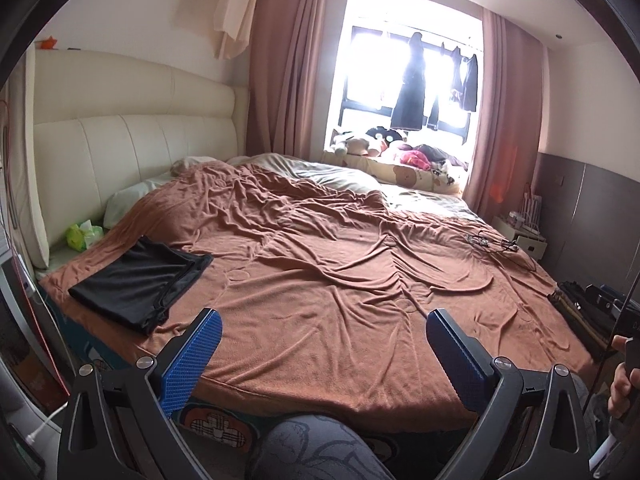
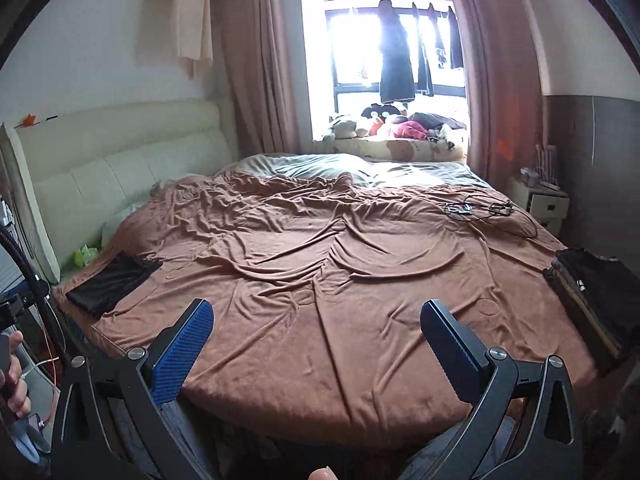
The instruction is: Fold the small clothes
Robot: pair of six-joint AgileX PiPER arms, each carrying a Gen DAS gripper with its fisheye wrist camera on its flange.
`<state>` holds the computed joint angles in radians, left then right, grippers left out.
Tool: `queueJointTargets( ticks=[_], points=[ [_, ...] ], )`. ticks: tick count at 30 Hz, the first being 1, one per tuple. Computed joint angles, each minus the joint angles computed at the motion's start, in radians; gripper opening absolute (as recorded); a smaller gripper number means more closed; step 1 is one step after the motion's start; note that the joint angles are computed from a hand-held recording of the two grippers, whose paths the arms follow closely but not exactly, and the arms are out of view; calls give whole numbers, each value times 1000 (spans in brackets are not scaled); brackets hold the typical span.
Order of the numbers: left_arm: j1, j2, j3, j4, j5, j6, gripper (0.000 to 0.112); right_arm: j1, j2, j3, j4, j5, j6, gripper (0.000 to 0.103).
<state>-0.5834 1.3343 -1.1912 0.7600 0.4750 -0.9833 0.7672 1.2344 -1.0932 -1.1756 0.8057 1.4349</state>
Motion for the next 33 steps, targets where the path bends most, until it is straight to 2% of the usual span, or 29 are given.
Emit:
queueJointTargets(
  ticks=[7, 12, 17, 23, 33],
  points=[
    [-97, -35, 68, 215, 51, -222, 103, 80, -55, 91, -64, 89, 88, 103],
    [-143, -42, 103, 307, 82, -316, 103, 131, -51, 134, -128, 159, 157, 103],
    [-178, -53, 149, 383, 101, -399, 103, 168, -54, 191, -170, 195, 238, 103],
    [-215, -47, 162, 467, 143, -458, 103, 191, -70, 242, -180, 192, 283, 103],
    [-231, -40, 181, 518, 155, -522, 103, 202, -73, 237, -154, 171, 269, 103]
  ],
)
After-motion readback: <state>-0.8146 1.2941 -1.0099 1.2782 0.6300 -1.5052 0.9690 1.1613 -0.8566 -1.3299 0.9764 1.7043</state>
